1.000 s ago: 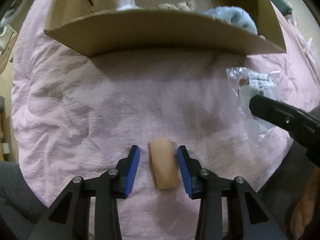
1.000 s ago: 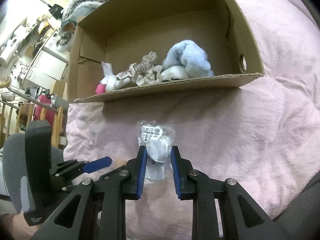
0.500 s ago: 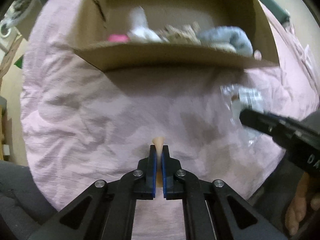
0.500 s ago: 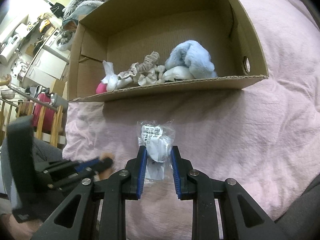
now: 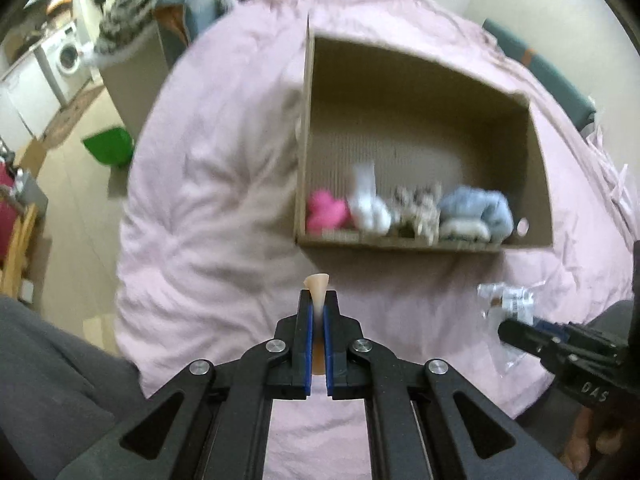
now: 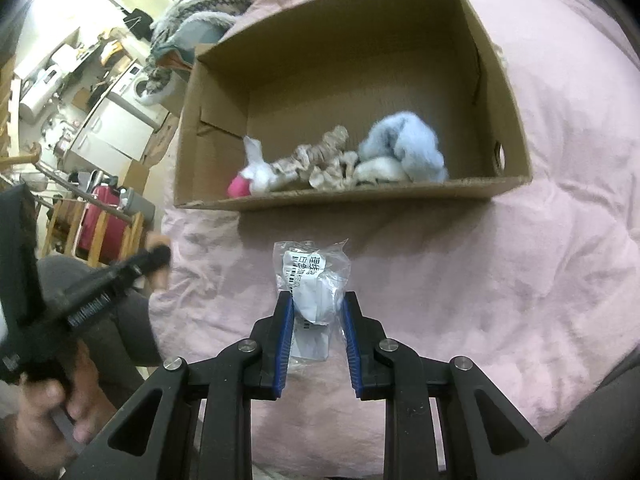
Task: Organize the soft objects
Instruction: 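Carry the plastic bag into the box with the right gripper while the left gripper drops the tan piece in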
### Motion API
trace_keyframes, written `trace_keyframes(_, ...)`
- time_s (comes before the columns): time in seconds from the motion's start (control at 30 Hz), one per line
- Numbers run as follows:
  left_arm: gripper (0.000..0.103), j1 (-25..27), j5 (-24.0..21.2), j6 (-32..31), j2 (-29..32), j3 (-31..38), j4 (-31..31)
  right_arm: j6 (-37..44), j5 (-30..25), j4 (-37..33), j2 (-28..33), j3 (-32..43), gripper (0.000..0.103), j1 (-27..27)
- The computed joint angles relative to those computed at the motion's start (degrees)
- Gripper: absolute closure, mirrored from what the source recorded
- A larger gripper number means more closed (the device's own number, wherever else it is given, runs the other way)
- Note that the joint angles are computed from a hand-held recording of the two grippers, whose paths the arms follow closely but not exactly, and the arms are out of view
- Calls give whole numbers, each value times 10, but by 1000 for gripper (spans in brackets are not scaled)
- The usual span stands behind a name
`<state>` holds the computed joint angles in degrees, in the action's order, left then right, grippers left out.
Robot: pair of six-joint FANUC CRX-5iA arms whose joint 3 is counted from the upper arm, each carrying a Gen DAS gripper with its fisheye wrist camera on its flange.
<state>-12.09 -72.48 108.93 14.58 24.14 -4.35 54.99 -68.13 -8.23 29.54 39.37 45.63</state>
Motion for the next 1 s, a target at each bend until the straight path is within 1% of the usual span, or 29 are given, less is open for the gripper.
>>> trace_keyframes(0.13, 98, 4, 16, -26, 4, 30, -9, 10, 25, -12, -12, -8, 77, -9)
trace_keyframes(0.23, 98, 0, 31, -38, 7, 43, -15, 22, 69, -26, -29, -26, 77, -17)
trace_keyframes(0.3, 98, 0, 33, -45, 16, 59, -20, 35, 105, -36, -39, -37, 77, -23)
trace_keyframes(0.4, 98, 3, 42, -55, 29, 71, -16, 45, 138, -30, -37, -35, 77, -28)
trace_keyframes(0.47, 98, -1, 50, -63, 42, 81, -20, 49, 150, -28, -29, -26, 77, -33)
trace_keyframes(0.6, 98, -2, 64, -73, 64, 92, -13, 46, 142, -20, 0, 10, 77, -42)
trace_keyframes(0.77, 98, 4, 89, -93, 87, 83, 25, 35, 120, -31, 37, 54, 77, -56)
trace_keyframes(0.83, 98, 7, 91, -106, 96, 79, 46, 31, 107, -26, 55, 74, 77, -55)
trace_keyframes(0.93, 98, 6, 87, -110, 102, 79, 52, 35, 95, -32, 68, 89, 77, -54)
trace_keyframes(1.0, 98, 5, 94, -119, 102, 77, 58, 41, 85, -32, 76, 101, 77, -53)
